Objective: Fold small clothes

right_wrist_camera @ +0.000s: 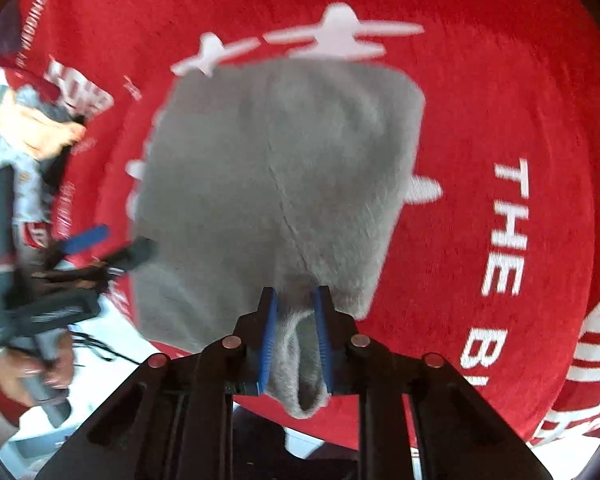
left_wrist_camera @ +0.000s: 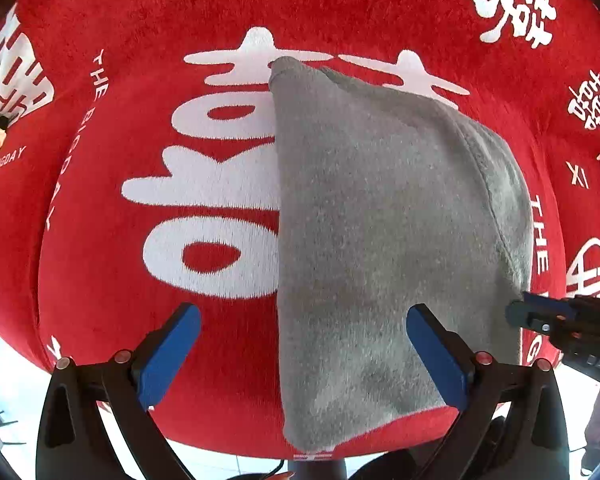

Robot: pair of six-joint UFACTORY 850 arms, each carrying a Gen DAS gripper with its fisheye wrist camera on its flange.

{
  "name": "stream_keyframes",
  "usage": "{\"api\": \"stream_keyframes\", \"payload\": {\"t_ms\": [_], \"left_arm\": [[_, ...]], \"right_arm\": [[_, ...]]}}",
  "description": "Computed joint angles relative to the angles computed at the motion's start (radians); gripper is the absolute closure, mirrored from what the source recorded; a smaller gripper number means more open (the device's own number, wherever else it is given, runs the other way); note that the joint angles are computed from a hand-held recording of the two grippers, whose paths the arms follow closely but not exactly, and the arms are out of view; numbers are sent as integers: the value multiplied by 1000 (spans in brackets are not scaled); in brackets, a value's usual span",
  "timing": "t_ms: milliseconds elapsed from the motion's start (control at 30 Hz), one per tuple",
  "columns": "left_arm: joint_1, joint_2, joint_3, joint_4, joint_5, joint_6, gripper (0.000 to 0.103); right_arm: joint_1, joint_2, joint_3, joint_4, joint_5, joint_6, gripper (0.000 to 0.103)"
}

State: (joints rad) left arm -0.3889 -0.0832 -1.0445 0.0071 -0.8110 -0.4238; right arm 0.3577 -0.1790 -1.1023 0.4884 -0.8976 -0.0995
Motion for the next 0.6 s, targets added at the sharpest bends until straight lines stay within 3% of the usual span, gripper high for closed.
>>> {"api": "stream_keyframes", "payload": {"t_ms": [167, 467, 600], "left_arm": [[2, 5, 0, 2, -18, -8, 0], [2, 26, 13, 29, -15, -37, 0], [10, 24, 11, 8, -33, -37, 0]], "right_arm": [[-23, 22, 48, 26, -36, 58, 81], [5, 52, 37, -32, -49, 111, 80], [15, 51, 18, -49, -50, 137, 63]]}}
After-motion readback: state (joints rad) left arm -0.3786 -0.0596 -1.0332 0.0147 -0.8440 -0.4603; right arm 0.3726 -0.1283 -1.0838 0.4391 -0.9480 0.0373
